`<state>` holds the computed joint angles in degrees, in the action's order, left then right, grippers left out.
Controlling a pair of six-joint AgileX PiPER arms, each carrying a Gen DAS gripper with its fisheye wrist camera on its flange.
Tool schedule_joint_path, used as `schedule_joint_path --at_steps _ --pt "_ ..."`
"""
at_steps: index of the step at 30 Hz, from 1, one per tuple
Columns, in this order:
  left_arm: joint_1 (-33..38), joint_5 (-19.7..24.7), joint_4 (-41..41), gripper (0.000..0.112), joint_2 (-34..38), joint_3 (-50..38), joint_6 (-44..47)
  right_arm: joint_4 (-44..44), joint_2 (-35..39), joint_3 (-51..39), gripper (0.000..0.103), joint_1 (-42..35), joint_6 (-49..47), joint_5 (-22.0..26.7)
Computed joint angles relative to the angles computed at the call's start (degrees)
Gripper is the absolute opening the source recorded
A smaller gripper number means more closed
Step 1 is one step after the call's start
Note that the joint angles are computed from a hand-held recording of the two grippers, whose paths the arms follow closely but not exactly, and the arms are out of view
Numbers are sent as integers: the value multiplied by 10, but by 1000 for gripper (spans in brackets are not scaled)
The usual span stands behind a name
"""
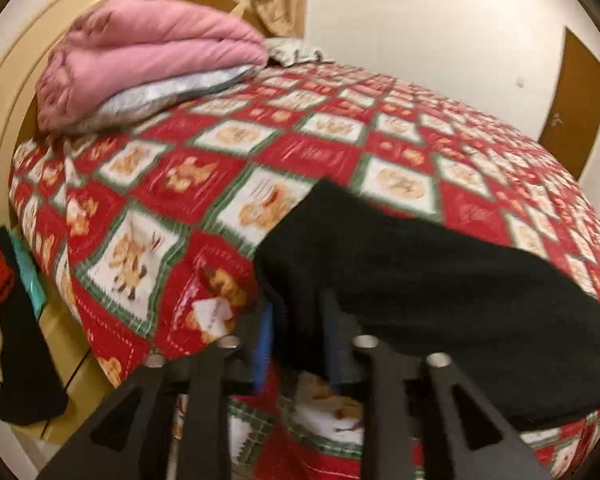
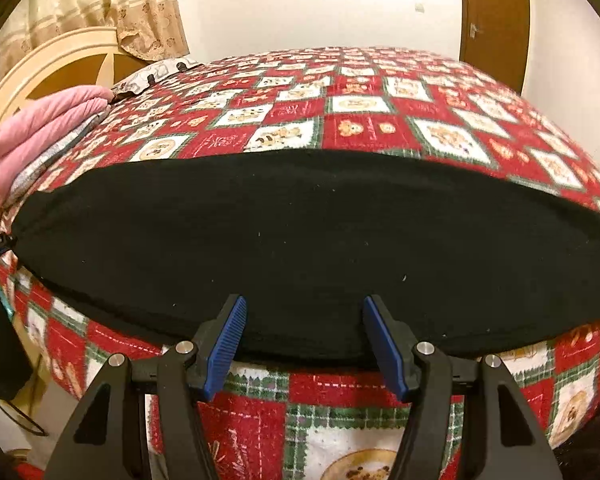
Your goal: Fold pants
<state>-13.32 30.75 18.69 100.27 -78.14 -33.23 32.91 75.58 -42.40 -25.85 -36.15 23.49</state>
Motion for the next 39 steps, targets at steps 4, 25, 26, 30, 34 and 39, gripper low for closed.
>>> schedule_joint_path --at_steps 4,25,26,30,34,39 --pt "5 33 122 103 -19 13 -153 51 -4 -6 64 -25 -58 30" --pt "-277 86 135 102 91 -159 -38 46 363 -505 78 -521 -5 314" --pt "-286 95 135 102 100 -168 -40 41 379 -520 78 -524 7 327" --pt "-295 123 115 103 125 -184 -38 -13 400 -543 78 -497 33 323" --pt "-273 103 49 103 109 -164 -25 -84 400 -551 79 -463 66 335" --pt "-283 93 74 103 110 -155 -52 -98 391 -541 76 -454 42 342"
